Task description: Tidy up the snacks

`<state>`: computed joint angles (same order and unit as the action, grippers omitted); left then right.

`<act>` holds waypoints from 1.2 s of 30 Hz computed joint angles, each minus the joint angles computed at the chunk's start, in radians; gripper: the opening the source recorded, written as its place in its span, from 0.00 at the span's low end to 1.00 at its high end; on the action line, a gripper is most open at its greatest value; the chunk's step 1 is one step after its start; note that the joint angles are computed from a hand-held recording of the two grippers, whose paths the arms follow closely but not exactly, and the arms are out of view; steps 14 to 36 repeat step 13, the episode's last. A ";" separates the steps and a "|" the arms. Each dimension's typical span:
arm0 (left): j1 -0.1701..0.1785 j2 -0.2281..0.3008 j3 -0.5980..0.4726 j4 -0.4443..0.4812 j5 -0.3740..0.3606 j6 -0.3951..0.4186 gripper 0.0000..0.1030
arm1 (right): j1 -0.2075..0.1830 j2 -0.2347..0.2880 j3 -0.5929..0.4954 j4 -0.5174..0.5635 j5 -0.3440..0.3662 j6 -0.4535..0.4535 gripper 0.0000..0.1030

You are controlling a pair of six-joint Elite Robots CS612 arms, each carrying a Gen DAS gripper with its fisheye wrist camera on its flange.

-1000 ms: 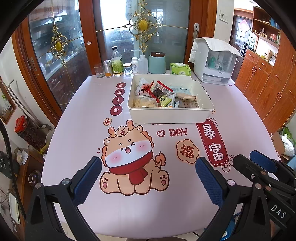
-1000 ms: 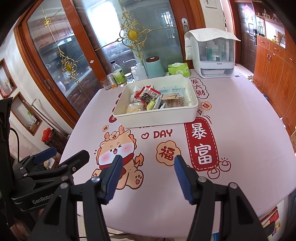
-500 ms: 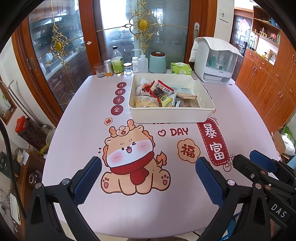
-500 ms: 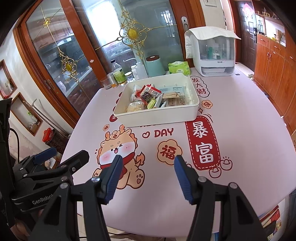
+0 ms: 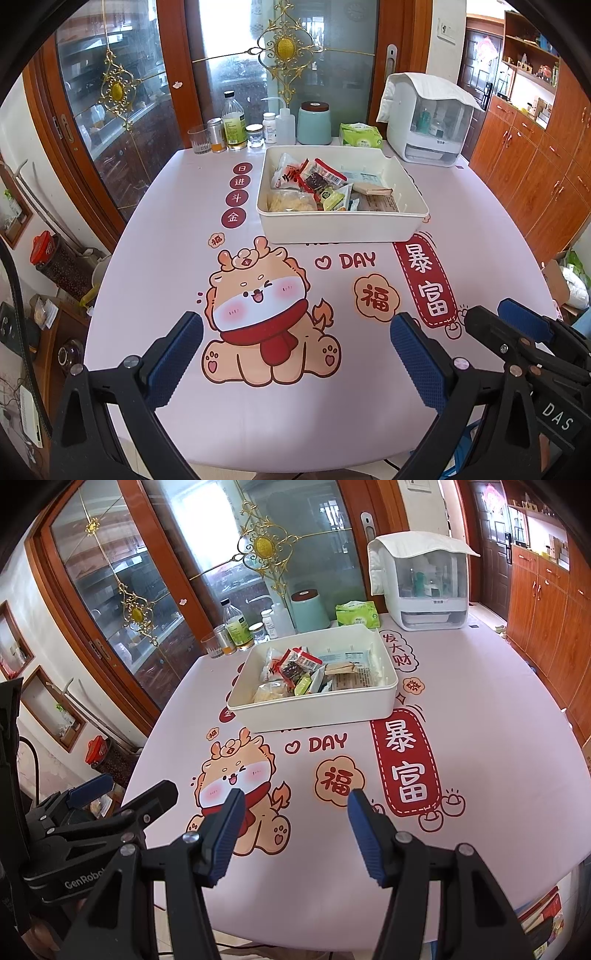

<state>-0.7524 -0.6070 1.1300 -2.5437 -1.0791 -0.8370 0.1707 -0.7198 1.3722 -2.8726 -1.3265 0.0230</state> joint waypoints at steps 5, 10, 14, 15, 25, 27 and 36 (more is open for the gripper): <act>-0.001 -0.008 0.019 -0.012 -0.001 0.001 0.98 | 0.002 -0.002 0.006 -0.004 0.000 0.003 0.57; -0.001 -0.012 0.027 -0.012 -0.008 0.001 0.98 | 0.001 -0.001 0.004 -0.002 0.002 0.003 0.57; 0.000 -0.016 0.039 -0.015 -0.013 0.001 0.98 | 0.004 -0.005 0.013 -0.007 0.002 0.007 0.57; 0.000 -0.016 0.039 -0.015 -0.013 0.001 0.98 | 0.004 -0.005 0.013 -0.007 0.002 0.007 0.57; 0.000 -0.016 0.039 -0.015 -0.013 0.001 0.98 | 0.004 -0.005 0.013 -0.007 0.002 0.007 0.57; 0.000 -0.016 0.039 -0.015 -0.013 0.001 0.98 | 0.004 -0.005 0.013 -0.007 0.002 0.007 0.57; 0.000 -0.016 0.039 -0.015 -0.013 0.001 0.98 | 0.004 -0.005 0.013 -0.007 0.002 0.007 0.57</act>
